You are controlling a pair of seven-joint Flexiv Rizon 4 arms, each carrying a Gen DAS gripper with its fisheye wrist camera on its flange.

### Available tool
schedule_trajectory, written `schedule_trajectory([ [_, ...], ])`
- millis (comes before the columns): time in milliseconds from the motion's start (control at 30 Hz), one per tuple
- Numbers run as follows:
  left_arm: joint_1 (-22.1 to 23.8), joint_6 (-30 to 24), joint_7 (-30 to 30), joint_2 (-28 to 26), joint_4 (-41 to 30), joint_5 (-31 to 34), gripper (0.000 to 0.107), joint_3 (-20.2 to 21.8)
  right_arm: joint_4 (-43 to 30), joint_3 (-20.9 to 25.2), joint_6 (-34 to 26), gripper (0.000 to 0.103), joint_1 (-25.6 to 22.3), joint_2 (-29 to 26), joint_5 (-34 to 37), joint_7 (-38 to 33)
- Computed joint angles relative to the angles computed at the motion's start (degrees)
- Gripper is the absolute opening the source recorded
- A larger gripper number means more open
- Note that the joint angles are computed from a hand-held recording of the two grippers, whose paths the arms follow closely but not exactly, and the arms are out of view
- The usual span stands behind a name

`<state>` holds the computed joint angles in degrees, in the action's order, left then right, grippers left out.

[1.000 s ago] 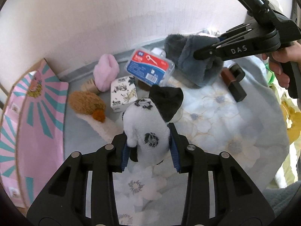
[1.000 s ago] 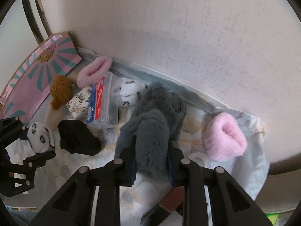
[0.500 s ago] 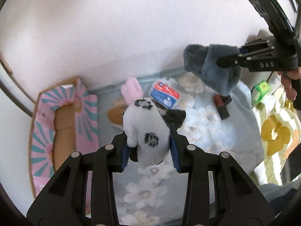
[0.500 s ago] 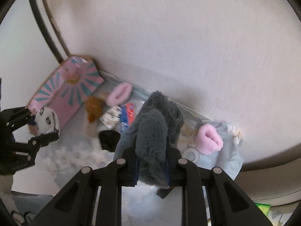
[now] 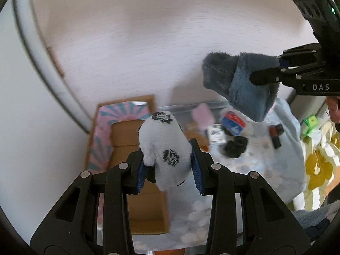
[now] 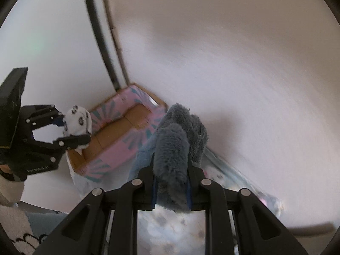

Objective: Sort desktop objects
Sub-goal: 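Carry the panda plush and gray hat into the cardboard box and release both, then move both open grippers back over the remaining items on the sheet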

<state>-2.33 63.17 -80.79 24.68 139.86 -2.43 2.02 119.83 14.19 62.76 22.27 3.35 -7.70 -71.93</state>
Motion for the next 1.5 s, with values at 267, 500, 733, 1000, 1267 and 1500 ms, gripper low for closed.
schedule_trajectory([
  [267, 3.4, 0.0, 2.9, -1.3, 1.3, -2.0, 0.033, 4.5, -12.0, 0.6, -0.9, 0.019, 4.0, -11.6, -0.9, -1.5],
  [500, 5.2, 0.0, 7.3, -3.7, 4.1, -5.8, 0.033, 6.8, -23.0, 1.0, -4.7, 0.019, 6.4, -22.3, -0.5, -2.7],
  [733, 6.0, 1.2, 12.2, -6.8, 6.4, -10.5, 0.033, 8.0, -29.9, 0.4, -8.8, 0.019, 8.2, -30.2, 0.0, -2.4],
  [1000, 2.8, 3.8, 21.0, -9.1, 8.1, -20.9, 0.039, 9.4, -33.7, -0.2, -10.9, 0.020, 8.6, -35.0, 0.8, -0.5],
  [1267, 3.0, 3.6, 23.6, -9.6, 7.6, -31.0, 0.103, 8.5, -34.5, -1.0, -10.0, 0.076, 8.8, -35.9, 0.3, 2.7],
  [1500, 4.6, 6.7, 20.4, -9.0, 7.0, -22.9, 0.103, 6.7, -30.6, 1.4, -5.1, 0.103, 6.7, -32.4, 4.0, 1.0],
])
